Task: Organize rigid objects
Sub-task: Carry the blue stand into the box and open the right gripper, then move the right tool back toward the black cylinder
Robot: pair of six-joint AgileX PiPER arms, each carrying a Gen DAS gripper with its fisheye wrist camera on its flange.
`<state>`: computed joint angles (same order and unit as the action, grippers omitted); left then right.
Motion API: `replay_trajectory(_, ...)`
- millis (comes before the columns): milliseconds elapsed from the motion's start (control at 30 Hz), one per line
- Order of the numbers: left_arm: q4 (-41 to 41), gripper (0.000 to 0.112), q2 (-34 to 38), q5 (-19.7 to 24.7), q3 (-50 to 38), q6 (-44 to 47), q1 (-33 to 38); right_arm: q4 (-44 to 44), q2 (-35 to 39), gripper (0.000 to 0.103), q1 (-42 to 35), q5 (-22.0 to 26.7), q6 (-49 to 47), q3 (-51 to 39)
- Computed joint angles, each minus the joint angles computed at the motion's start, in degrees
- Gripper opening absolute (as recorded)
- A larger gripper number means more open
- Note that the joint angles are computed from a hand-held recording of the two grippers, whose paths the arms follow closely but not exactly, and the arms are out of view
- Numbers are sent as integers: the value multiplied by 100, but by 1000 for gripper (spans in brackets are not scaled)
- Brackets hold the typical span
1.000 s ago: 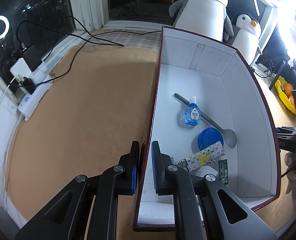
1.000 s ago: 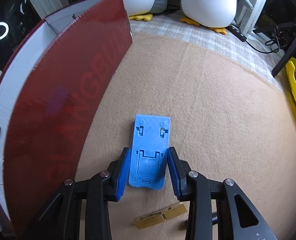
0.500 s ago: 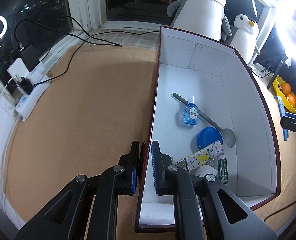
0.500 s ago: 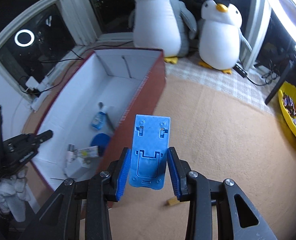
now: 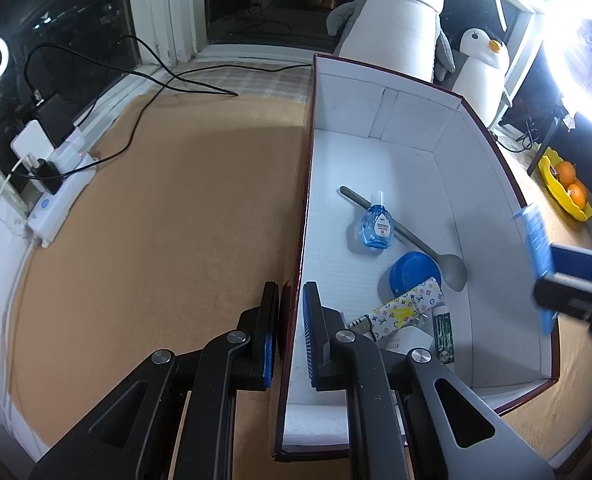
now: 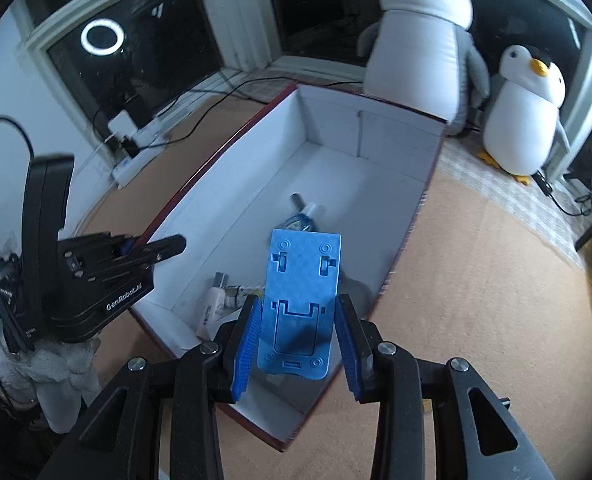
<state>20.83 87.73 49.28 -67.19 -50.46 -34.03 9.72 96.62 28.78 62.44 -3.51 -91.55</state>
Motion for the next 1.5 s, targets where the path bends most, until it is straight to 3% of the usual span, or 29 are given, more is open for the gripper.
replay_trajectory(267,-68,10,-43,-90,78,1,37,-125,210,34,288,-96,46,43)
replay_trajectory(567,-304,10,-75,-210,135,116,165,294,0,39,-20,-240,-99,187)
replay_trajectory(867,-395,10,90,236,-245,518,144,634,-393,39,-636,-416,-400,527)
replay_trajectory(1133,-21,5,366,1016,-795,599,-159,927,-742,39,-1558,-474,-772,847)
replay_trajectory(1500,9,4,553,1363,-1108,702,-174,1043,-1035,39,-3127,-503,-1321,1613)
